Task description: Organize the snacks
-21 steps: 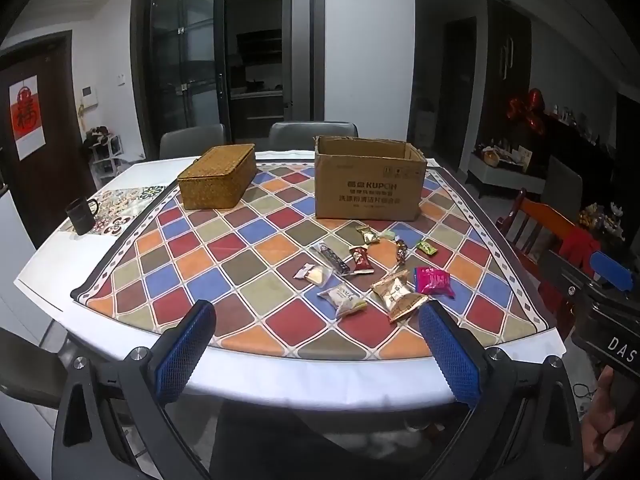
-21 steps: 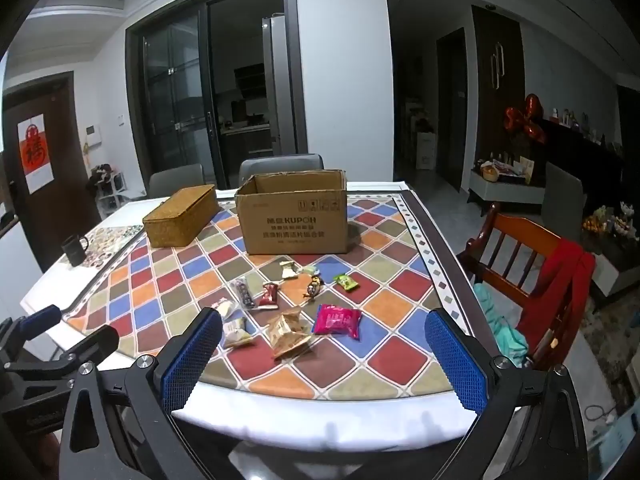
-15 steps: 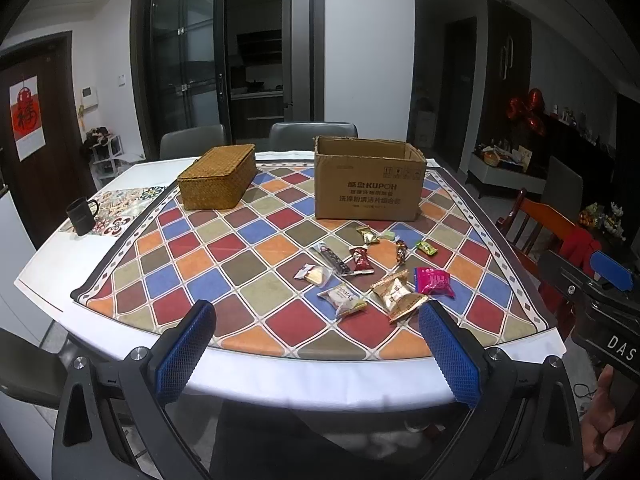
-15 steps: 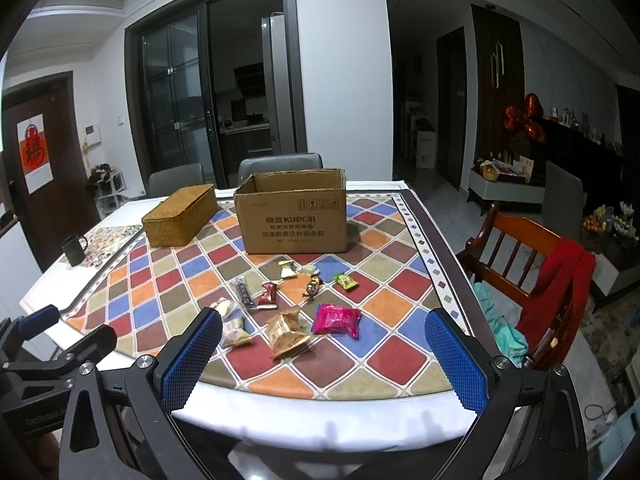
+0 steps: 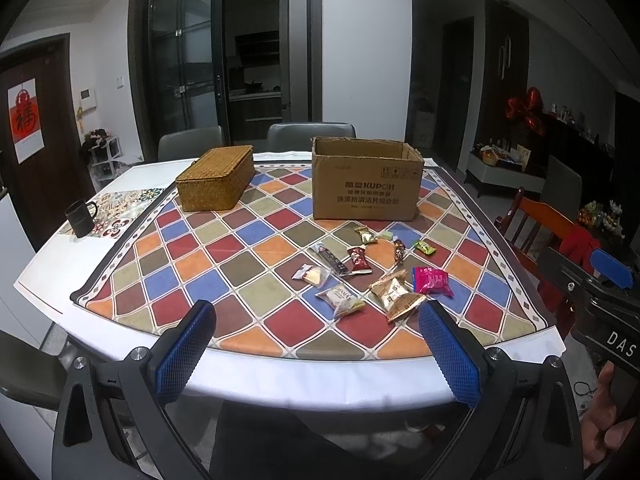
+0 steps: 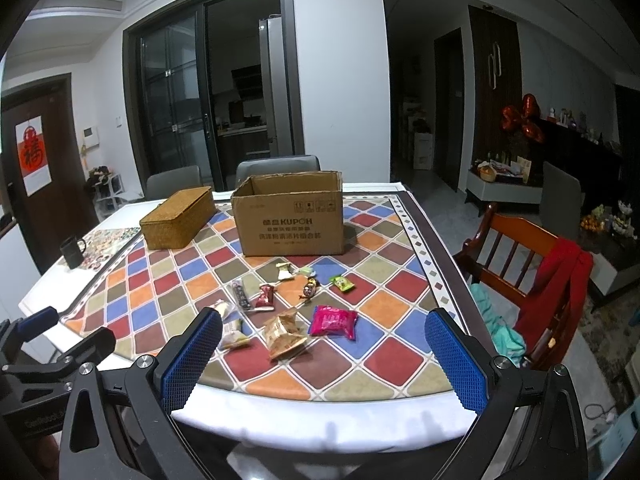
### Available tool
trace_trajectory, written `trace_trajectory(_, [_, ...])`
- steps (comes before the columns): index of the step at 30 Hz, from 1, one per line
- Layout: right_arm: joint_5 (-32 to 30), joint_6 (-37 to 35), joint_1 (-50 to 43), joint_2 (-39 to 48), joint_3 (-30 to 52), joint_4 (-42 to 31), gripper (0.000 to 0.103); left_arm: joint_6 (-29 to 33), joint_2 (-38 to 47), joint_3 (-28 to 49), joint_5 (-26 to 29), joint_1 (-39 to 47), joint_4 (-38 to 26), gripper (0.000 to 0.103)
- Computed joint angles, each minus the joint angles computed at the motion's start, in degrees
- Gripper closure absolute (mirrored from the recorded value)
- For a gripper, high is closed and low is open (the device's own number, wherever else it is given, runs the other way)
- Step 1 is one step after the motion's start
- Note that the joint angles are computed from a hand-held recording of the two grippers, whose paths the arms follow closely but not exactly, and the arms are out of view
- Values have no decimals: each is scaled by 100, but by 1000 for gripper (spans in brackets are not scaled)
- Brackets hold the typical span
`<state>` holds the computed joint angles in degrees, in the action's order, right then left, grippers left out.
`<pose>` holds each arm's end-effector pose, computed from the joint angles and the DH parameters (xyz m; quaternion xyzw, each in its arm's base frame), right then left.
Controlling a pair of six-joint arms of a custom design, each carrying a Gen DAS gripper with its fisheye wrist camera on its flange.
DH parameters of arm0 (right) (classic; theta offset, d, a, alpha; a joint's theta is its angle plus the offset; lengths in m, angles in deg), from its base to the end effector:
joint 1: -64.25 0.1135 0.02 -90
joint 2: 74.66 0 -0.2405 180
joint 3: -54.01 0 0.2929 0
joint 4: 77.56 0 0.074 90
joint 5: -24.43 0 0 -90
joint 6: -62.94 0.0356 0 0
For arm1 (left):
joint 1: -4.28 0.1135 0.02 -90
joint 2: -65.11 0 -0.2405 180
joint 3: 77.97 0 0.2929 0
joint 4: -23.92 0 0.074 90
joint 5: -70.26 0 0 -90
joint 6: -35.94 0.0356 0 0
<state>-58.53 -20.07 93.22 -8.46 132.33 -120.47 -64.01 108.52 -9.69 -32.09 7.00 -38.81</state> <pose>0.2674 0.1431 0.3391 -0.1357 0.8577 0.1014 0.4855 0.1963 0.0169 0.3352 -0.1455 0.8824 0.0689 0.4421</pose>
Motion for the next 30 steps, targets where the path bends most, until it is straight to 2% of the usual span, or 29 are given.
trace_trajectory(7, [-203,84,-139,0,-44,11,0,14,21,0,4,-3,18,0])
trace_trajectory(30, [-199,-24,-219,11,-28,-8,0,-70,55,-73,-117,-216,158,0])
